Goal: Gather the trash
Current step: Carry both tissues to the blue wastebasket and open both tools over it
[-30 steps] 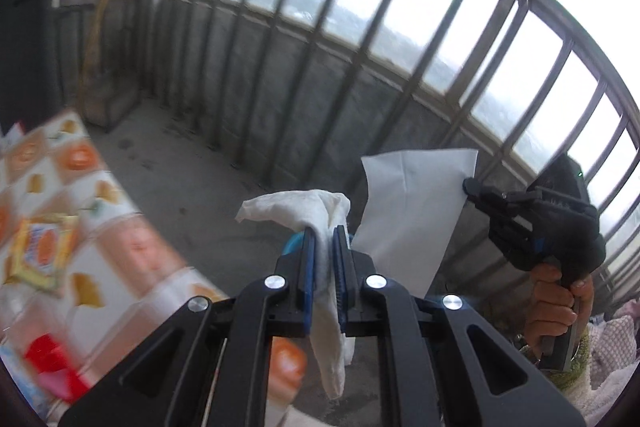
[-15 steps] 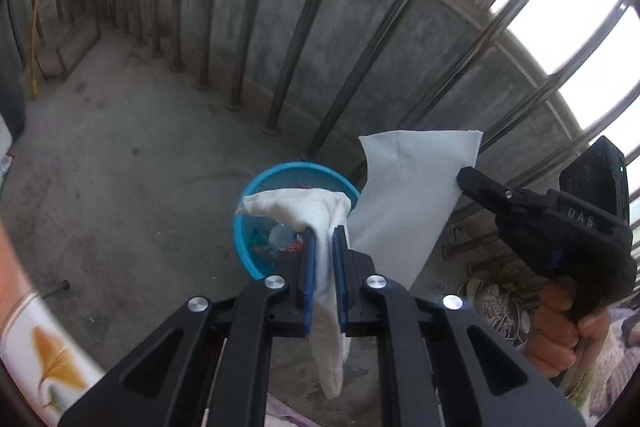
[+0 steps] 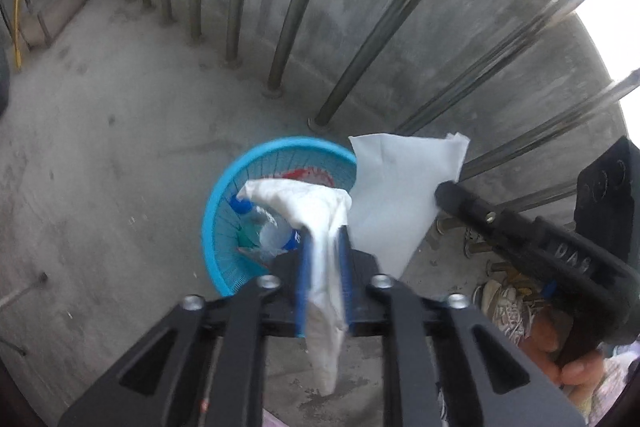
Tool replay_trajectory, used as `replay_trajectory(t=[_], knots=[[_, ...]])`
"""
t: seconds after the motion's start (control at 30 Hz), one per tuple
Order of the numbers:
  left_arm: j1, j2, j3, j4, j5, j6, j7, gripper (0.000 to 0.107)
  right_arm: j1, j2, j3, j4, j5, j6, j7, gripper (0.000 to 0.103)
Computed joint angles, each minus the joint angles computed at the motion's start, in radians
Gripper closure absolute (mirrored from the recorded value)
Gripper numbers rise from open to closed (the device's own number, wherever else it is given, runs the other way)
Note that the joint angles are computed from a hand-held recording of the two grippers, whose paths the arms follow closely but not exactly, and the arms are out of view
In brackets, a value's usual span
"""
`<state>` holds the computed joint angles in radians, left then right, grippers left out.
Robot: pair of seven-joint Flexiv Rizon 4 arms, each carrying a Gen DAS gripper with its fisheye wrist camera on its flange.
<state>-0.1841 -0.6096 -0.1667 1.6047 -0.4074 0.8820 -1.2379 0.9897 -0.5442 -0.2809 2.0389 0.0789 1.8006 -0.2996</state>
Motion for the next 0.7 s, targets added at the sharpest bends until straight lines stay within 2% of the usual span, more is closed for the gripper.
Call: replay_trajectory(t=[0.07,0.13,0.23,0.3,0.47,0.57,0.7], knots=[[-0.010,-0.027,0.009,-0.020,0.012,-0.012,-0.026,0.063,-0.072,-0.012,0.078,-0.017,-0.022,-0.035,0.003,0.093],[-0.023,-0.043,0.022,-0.033,0.030,-0.016,-0.060,0.060,-0.106,-0.019,0.114,-0.020,-0.040,-0.064,0.019,0.078],[-0.011,-0.037,0.009,-0.019,0.014,-0.004,-0.076,0.060,-0.091,-0.020,0.107,0.007,-0.036,-0.031,0.057,0.074],[0.004,-0.023,-0.008,-0.001,-0.006,0.007,-0.054,0.060,-0.049,-0.006,0.071,0.029,-0.021,-0.025,0.073,0.071],[0.030,0.035,-0.039,0.049,-0.066,0.044,-0.007,0.059,0.027,0.029,0.003,0.079,-0.005,-0.014,0.085,0.071],[0.052,0.085,-0.061,0.092,-0.129,0.061,0.046,0.059,0.100,0.042,-0.065,0.097,0.007,-0.026,0.099,0.070],[0.066,0.177,-0.068,0.165,-0.215,0.096,0.125,0.059,0.237,0.085,-0.204,0.136,-0.018,-0.082,0.136,0.066]])
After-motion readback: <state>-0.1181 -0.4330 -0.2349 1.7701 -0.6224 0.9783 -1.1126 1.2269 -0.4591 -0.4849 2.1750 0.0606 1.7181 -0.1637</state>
